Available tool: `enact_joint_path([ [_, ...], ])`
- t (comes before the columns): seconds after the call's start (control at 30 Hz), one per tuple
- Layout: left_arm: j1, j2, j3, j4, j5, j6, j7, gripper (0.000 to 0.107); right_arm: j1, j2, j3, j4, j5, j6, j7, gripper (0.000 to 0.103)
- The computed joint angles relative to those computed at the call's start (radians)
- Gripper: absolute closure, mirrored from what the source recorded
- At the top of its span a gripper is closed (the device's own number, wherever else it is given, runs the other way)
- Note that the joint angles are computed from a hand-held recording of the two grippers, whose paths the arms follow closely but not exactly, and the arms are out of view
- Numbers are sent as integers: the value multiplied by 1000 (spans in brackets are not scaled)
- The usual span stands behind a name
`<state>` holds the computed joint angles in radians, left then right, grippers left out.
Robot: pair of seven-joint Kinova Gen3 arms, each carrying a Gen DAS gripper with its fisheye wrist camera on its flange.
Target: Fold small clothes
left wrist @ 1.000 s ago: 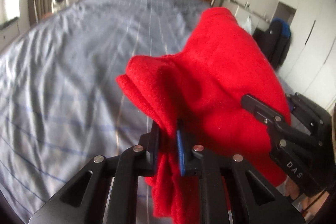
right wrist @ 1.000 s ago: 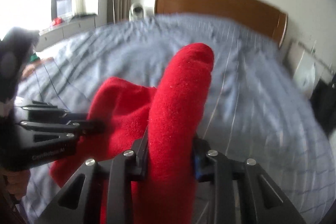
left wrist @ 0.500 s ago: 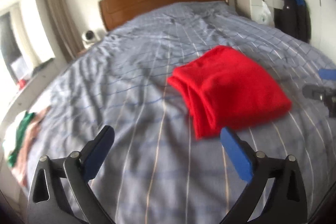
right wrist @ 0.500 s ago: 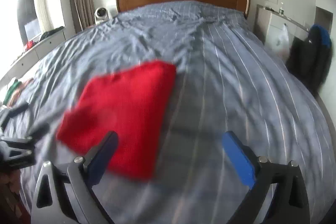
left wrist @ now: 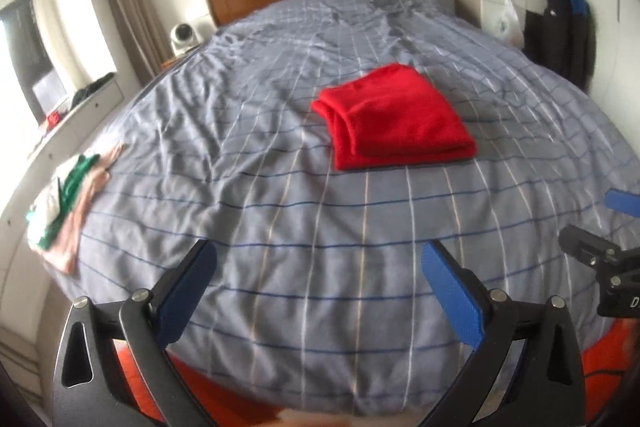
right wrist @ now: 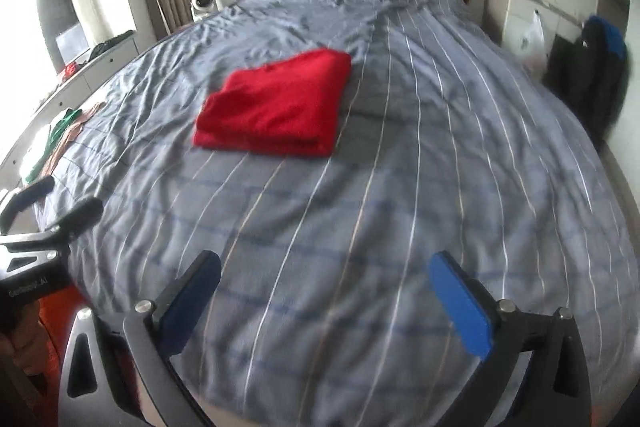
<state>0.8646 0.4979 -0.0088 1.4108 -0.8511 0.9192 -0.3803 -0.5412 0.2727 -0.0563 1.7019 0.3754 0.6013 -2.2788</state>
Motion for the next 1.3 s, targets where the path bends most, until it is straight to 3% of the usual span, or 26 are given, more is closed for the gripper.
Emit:
enact_joint_path([
  [0.13, -22, -44, 13, -8, 53, -9, -78, 5, -23, -54, 11, -11, -26, 20, 18, 1],
  [0.2, -65, -60, 58, -29, 67, 4, -144, 5, 31, -66, -47, -36, -52, 28, 96, 1],
  [0.27, -57, -70, 54, -57, 56, 46, -167, 5, 43, -62, -82, -92, -28, 94, 166, 1],
  [0.37, -4, -103, 15, -33, -3, 56, -86, 5, -20, -67, -48, -152, 36, 179, 188, 1],
  [0.43, 16, -114, 9, -10, -33, 61, -4, 5, 13, -92, -79, -147, 6, 159, 196, 1],
  [0.53, -13, -105, 50, 5, -12, 64, 51, 5, 64, -114, -128, -97, -33, 101, 152, 1],
  [0.67, -22, -80, 66, -6, 28, 91, 8, 5, -58, -126, -16, -17, -16, 77, -10, 1],
  [0.73, -13, -80, 64, -2, 23, 92, 6, 5, -77, -113, -30, -11, 15, 119, -59, 1],
  [0.8, -20, -87, 68, 6, 34, 72, 1, 5, -60, -102, -81, -22, 57, 160, -55, 1],
  [0.9, -20, -89, 68, 10, 41, 60, 0, 5, -90, -105, -82, -25, 134, 194, -112, 1],
  [1.1, -30, -88, 69, 13, 71, 50, -25, 5, -101, -106, -90, -37, 190, 229, -163, 1],
  [1.3, -34, -89, 65, 19, 83, 44, -16, 5, -90, -90, -95, -42, 154, 222, -131, 1],
])
